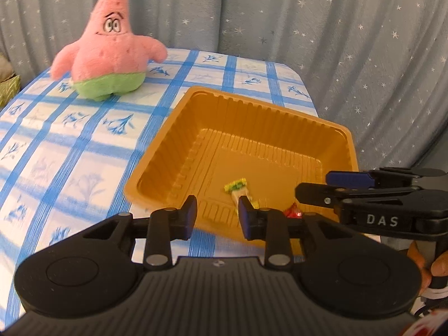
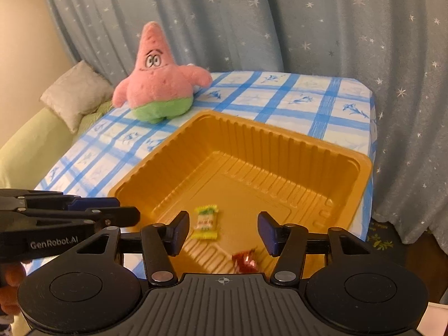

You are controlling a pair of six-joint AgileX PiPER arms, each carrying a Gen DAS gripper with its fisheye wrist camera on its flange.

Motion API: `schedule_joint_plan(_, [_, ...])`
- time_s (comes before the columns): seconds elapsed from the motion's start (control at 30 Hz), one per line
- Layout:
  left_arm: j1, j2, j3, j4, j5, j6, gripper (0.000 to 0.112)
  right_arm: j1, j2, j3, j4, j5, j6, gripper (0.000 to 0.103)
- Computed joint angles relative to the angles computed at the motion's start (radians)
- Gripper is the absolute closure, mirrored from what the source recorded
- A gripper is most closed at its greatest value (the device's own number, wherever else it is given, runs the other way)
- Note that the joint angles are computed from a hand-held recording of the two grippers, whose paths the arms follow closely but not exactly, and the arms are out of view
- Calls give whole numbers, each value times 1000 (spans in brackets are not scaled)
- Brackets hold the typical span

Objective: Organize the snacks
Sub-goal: 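Open both grippers to drop the candies into the orange tray, then withdraw both grippers from the tray back toward the snack pile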

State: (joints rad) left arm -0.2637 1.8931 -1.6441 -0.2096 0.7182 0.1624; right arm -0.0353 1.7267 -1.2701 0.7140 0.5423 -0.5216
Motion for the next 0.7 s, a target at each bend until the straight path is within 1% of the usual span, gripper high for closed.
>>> schedule_joint_plan(0.07, [-2,-52,66,11,-17,-24,79,-10,-40,47,24,6,-26,46])
schedule_joint_plan(0.2, [-10,-154,181,34,-36,-86,79,-43,-120,130,92,30,-95,44])
schedule_joint_plan(0.27, [-19,-205,236,56,-44,-126,79,-56,-159,162,101,48,-108,42])
schedule_joint_plan(0.37, [-40,-282,318,111,-59,-198,79,-87,-207,200,141,98,-165,41])
schedule_joint_plan(0.47, [-59,-352,385,152,-58,-268,78,-118,-257,241,167,141,-204,40])
schedule_joint_plan(0.7, [-137,-498,522,320,-45,-488,78,-164,-352,326,194,232,-295,40])
